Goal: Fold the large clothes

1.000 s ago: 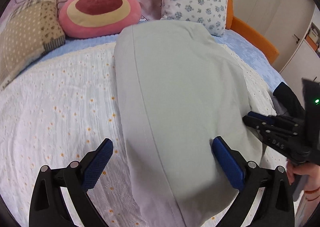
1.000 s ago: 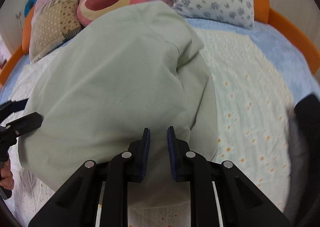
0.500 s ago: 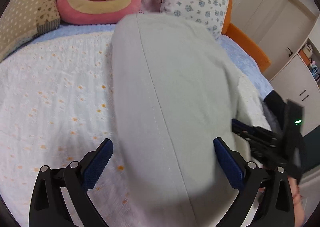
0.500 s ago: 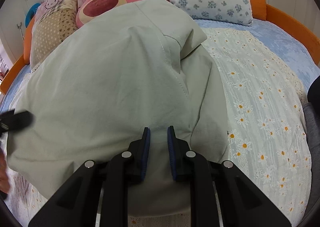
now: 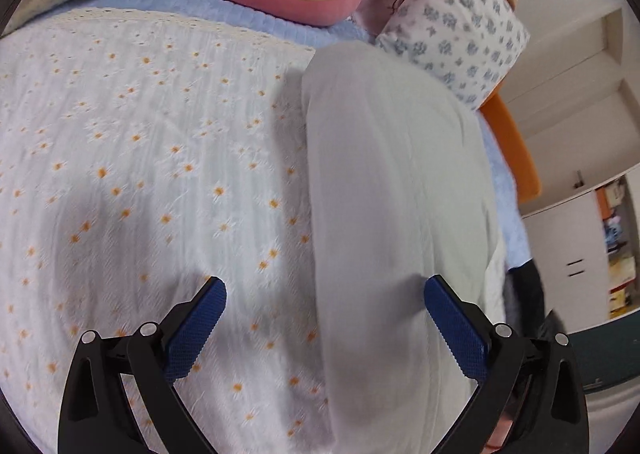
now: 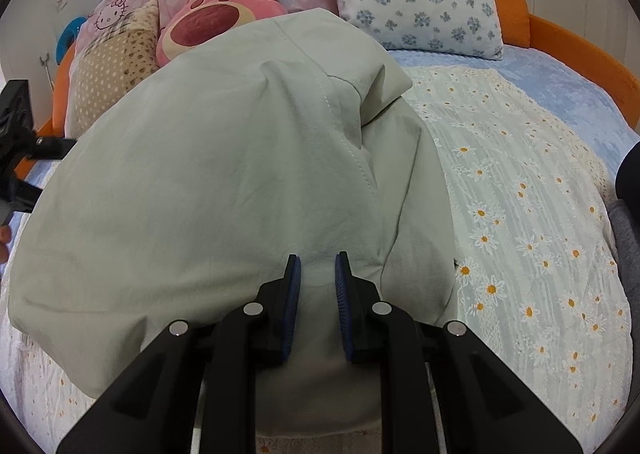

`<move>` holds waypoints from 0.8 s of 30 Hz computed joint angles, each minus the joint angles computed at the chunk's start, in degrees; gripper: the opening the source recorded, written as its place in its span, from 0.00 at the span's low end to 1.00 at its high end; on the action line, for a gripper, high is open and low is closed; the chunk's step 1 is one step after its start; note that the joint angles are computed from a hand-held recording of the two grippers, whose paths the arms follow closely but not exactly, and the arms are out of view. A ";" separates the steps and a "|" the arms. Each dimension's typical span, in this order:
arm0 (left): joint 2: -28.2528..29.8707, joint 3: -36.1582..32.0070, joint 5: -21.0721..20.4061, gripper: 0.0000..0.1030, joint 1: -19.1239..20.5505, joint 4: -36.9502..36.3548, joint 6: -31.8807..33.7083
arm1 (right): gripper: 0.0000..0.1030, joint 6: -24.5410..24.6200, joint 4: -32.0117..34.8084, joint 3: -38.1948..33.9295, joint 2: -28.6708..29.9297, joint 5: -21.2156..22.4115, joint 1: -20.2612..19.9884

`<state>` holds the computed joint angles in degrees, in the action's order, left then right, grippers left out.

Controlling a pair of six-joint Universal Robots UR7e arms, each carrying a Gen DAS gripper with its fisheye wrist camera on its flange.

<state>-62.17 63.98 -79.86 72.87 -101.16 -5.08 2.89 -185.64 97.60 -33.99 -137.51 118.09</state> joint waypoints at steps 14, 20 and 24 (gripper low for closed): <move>4.28 1.29 -5.22 0.98 -1.65 0.00 4.34 | 0.17 -0.12 -1.24 1.61 -1.15 3.99 -0.99; 4.66 2.21 -0.60 0.97 -2.88 -1.73 4.42 | 0.20 1.96 4.05 1.82 -3.71 7.61 -1.54; 4.32 2.44 -3.86 0.92 -1.30 -2.60 3.47 | 0.32 7.90 1.05 8.64 -10.52 20.76 -4.19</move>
